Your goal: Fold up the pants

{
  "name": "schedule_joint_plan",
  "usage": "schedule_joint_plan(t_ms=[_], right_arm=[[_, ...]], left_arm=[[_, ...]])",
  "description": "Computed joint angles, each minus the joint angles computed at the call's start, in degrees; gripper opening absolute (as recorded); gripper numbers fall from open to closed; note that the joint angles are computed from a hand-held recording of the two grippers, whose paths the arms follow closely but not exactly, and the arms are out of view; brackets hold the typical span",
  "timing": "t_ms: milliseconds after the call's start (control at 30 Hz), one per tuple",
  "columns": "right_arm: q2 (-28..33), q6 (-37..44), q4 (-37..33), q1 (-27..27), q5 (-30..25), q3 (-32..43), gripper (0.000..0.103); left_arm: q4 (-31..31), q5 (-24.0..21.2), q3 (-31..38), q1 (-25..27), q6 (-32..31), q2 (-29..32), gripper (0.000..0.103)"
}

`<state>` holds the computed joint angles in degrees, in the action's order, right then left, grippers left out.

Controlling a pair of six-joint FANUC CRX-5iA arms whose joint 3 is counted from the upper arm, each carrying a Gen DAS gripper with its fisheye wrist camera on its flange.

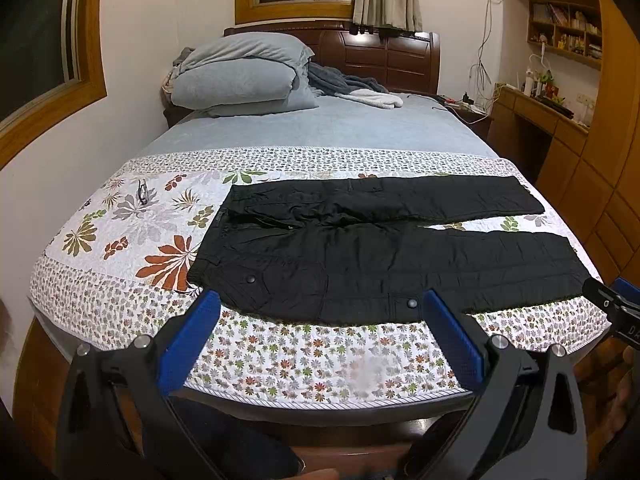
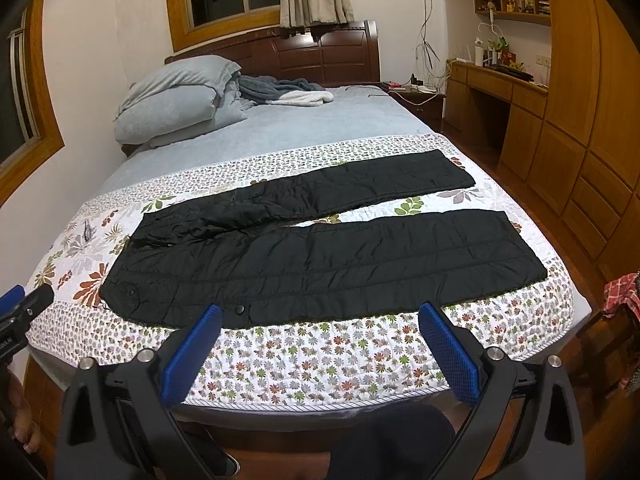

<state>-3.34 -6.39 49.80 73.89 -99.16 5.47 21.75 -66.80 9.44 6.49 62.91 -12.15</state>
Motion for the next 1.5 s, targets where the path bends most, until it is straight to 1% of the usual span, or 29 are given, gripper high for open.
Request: schedule_joint_plan(t_ms=[1500], right_arm=[[-0.08,0.19,-0.17,-0.15,-0.11,-0.22,0.1]], left_arm=[[-0.94,0.04,0.11,-0.85,0.54,0.26,0.101]])
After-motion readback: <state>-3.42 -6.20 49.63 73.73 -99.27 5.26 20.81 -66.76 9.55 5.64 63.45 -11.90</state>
